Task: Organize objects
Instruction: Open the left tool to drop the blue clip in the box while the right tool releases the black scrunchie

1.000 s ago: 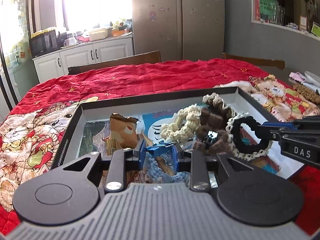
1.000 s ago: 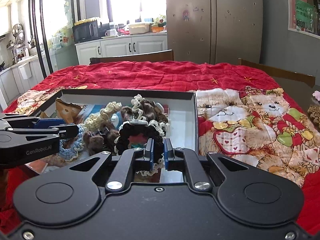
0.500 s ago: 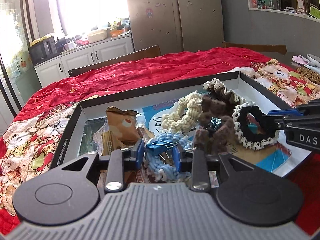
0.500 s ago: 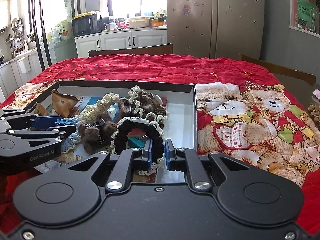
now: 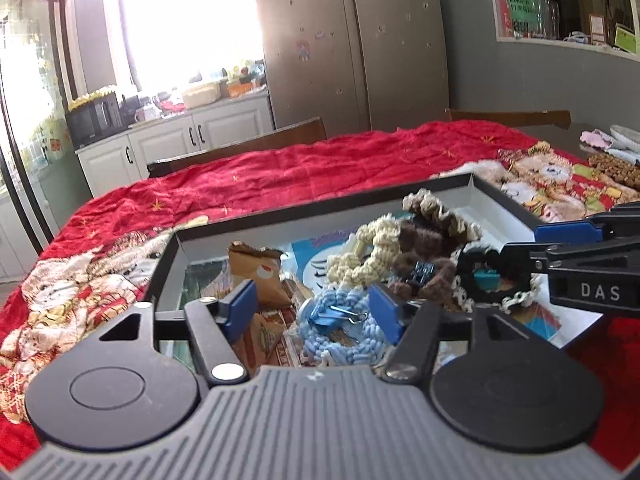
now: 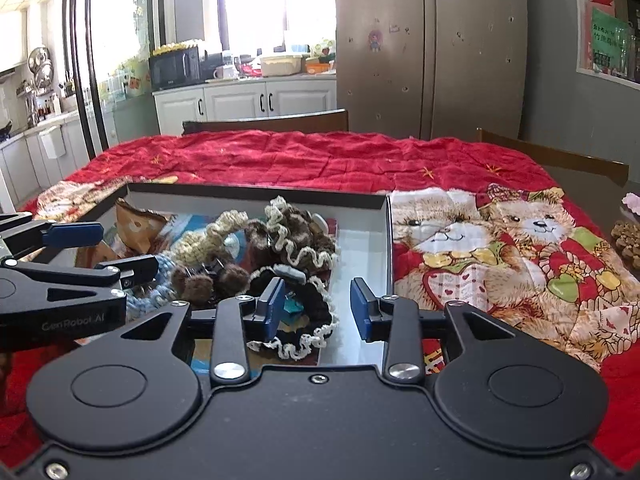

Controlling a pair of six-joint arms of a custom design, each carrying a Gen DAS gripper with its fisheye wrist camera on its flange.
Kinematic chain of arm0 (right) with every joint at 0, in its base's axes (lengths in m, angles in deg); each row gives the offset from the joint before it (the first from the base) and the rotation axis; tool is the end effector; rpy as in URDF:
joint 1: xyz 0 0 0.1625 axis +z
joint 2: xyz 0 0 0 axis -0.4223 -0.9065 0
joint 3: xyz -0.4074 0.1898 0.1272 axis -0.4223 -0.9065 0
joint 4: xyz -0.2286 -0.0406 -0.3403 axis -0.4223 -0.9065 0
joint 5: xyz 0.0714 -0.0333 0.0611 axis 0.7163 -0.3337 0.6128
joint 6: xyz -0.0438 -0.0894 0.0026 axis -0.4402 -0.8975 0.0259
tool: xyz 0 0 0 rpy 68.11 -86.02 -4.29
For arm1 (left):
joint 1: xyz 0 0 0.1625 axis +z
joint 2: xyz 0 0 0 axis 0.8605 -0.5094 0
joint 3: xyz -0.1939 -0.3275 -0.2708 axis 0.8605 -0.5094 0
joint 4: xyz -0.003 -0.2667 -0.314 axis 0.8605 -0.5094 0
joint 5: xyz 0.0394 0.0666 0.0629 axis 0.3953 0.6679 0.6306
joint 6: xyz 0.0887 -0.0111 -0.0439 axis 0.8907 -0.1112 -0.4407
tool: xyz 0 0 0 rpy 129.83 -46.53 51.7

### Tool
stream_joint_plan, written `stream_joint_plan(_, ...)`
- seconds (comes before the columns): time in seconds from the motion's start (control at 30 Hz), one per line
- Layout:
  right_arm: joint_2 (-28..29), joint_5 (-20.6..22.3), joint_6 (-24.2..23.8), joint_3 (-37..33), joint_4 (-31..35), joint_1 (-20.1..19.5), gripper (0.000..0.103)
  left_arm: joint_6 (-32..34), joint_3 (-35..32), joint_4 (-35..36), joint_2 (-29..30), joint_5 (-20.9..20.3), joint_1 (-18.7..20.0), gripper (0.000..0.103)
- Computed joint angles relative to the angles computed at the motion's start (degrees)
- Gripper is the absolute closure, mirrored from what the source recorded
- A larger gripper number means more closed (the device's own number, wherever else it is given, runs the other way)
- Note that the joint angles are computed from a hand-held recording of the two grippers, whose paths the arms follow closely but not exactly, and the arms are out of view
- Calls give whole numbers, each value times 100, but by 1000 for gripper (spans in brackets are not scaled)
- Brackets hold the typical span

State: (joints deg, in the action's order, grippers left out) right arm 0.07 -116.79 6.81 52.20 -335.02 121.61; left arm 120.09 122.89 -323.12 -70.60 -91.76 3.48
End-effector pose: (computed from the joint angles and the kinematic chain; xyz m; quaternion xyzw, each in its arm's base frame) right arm 0.1333 -0.4055 -0.0160 0.1640 -0.8117 0.4541 0.3287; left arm -0.0169 -0.4433 0.0831 0.3705 0.7893 -0.3889 0.2976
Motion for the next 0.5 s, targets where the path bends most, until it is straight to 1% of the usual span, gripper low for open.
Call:
stream_joint_plan(0.17, -16, 38, -27, 71, -159, 119, 61, -22, 197, -327, -50, 59, -178, 17)
stream_joint_plan(0.27, -23, 54, -49, 123, -251, 218, 58, -111, 328, -403, -151, 105, -264, 15)
stream_joint_plan(0.33, -24, 20, -63, 152, -298, 305, 55, -169, 415, -473, -210, 137, -314, 14)
stream_joint_plan(0.4, -26, -29, -85, 181, -352, 403, 51, -206, 509, -548, -276, 168, -362, 9)
stream_joint_plan(0.5, -20, -86, -99, 253, -449, 547, 47, -267, 671, -659, -373, 199, -440, 6)
